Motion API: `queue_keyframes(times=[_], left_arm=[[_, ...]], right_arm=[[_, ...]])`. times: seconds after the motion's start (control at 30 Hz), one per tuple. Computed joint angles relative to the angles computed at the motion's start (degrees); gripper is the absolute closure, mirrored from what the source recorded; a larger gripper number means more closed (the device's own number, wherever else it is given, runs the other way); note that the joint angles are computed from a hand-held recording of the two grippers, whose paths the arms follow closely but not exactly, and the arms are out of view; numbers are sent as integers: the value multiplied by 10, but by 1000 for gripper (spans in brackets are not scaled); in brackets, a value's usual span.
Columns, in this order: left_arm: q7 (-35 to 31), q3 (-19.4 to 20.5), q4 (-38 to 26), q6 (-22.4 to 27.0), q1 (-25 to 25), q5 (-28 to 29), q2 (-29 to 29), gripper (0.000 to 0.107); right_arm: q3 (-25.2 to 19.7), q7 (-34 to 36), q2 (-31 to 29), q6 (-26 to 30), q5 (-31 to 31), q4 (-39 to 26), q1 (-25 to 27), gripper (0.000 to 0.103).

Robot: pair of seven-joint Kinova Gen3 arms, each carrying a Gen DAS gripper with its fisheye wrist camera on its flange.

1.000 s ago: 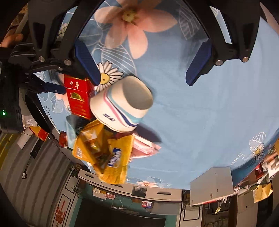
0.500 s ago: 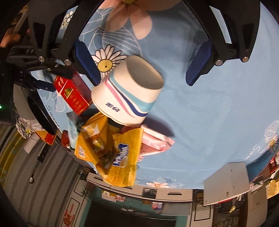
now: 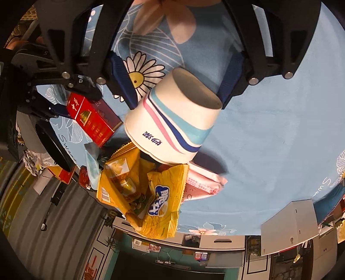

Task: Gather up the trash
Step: 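Grasp the white paper cup with the left tool while the right tool grasps the red cigarette box, then carry the cup and red box over the bin and release both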

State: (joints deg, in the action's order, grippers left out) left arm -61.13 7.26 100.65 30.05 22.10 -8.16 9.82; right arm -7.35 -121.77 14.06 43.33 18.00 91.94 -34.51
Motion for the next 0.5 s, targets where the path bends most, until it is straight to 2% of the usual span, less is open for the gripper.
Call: queue_keyframes(times=[0.2, 0.5], left_arm=[[26, 1, 19, -5, 7, -5, -21, 43], [56, 17, 52, -21, 0, 12, -60, 45]], right_arm=[[-6, 6, -16, -11, -8, 17, 2, 44], [-15, -17, -61, -24, -4, 57, 10, 44]])
